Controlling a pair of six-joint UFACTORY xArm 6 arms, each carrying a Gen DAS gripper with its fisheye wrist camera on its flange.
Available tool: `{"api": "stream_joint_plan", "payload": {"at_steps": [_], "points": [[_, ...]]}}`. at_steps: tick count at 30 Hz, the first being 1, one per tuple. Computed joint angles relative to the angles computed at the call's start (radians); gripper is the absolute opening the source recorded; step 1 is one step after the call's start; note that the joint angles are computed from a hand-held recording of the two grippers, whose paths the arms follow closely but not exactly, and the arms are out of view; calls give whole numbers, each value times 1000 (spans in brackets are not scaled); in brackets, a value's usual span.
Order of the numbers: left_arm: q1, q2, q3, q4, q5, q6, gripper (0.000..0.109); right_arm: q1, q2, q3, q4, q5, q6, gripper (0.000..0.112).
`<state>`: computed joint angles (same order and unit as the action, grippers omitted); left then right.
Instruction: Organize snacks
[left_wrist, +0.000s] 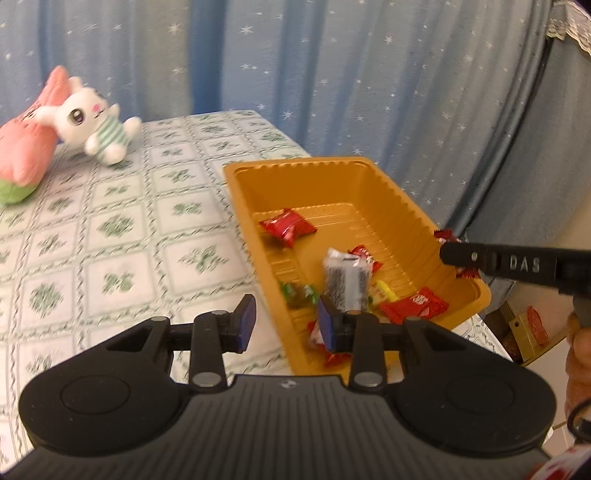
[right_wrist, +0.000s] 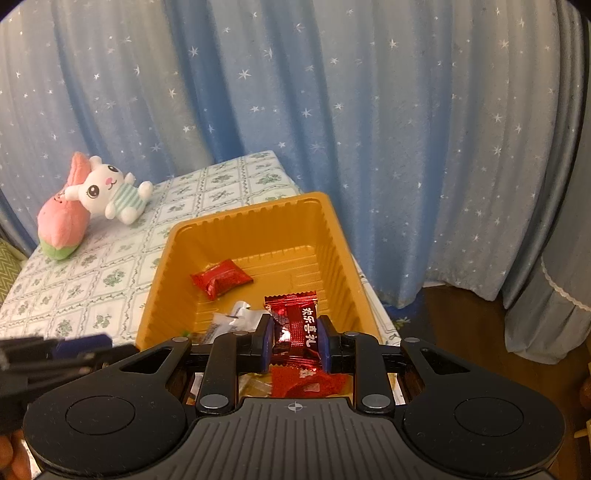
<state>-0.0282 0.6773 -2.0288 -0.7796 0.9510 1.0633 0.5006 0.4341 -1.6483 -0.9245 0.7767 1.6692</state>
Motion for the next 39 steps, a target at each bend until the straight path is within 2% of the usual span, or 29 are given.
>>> {"api": "stream_joint_plan", "payload": {"at_steps": [3, 5, 6, 7, 8, 9, 15, 21, 29, 30, 34, 39], "points": [[16, -20, 27, -14, 0, -4, 34, 2, 17, -30, -3, 3, -16, 26], [20, -39, 56, -18, -17, 3, 42, -12, 25, -36, -6, -52, -23, 26], [20, -55, 81, -21, -36, 14, 53, -22, 27, -35, 12, -83, -28, 29], [20, -73, 110, -26, -60, 27, 62, -29, 27, -31, 21, -102, -16, 40], [21, -89, 135, -32, -77, 41, 65, -32, 23, -25, 5, -114, 12, 46], [23, -101, 153, -41, -86, 53, 68, -31, 17, -20, -16, -112, 38, 50], [36, -177, 265, -58, -144, 74, 87, 5, -27, 15, -54, -40, 78, 50], [67, -249, 348, -74, -128, 73, 102, 55, -110, 96, -54, 25, 154, 50], [114, -371, 463, -93, -98, 83, 103, 162, -196, 163, -60, 132, 216, 52], [120, -386, 477, -93, -97, 82, 103, 176, -200, 162, -55, 146, 217, 54], [152, -438, 516, -90, -66, 88, 103, 224, -204, 154, -39, 186, 204, 73], [196, -491, 553, -87, -27, 56, 103, 280, -182, 107, -1, 243, 146, 76]]}}
